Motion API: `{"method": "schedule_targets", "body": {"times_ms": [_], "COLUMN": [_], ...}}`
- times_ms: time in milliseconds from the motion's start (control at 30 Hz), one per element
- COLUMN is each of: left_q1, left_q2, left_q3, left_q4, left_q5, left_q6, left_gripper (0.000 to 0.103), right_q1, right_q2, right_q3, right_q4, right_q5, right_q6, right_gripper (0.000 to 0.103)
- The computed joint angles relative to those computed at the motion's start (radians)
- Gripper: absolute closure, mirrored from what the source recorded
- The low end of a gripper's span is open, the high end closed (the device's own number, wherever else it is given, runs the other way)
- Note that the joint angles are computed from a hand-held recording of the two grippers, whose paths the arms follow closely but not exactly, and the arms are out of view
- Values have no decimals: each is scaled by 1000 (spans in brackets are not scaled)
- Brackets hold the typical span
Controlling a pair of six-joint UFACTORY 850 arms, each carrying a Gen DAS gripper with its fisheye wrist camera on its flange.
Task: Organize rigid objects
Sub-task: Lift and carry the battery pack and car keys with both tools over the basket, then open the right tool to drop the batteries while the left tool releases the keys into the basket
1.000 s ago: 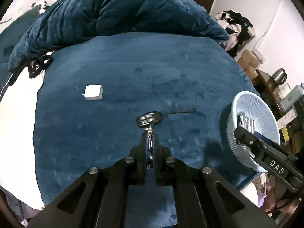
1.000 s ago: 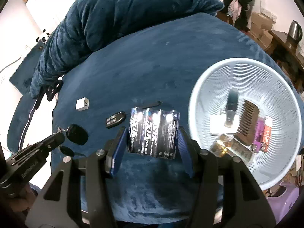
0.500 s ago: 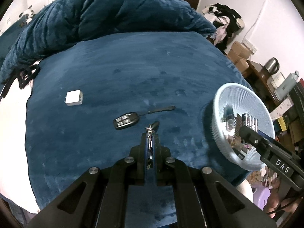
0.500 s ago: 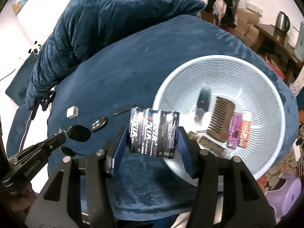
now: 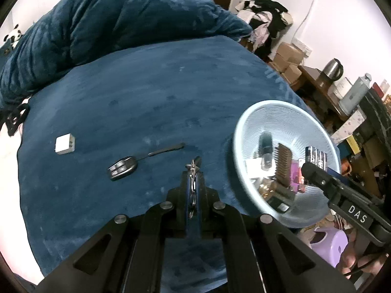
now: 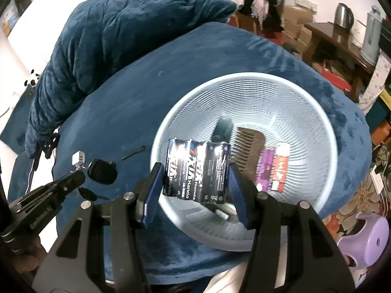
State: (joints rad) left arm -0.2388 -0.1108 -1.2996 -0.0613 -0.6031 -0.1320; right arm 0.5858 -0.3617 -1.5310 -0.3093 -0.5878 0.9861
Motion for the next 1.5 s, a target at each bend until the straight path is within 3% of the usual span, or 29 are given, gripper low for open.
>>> {"method": "schedule_targets", "body": {"times_ms": [733, 1500], "left_q1": [-133, -177], "left_q2": [-167, -370], "left_q3": [-215, -471], "left_q4": [-59, -134], "left_q5": [-62, -159], "left_q6": [89, 151], "left_gripper": [101, 101], "right_q1": [-99, -165], "right_q2": [92, 51], "right_q3": [109, 79], "right_q4": [-56, 48], "right_q5": [-7, 10], "right_q6": [107, 10], "right_gripper": [49, 49]}}
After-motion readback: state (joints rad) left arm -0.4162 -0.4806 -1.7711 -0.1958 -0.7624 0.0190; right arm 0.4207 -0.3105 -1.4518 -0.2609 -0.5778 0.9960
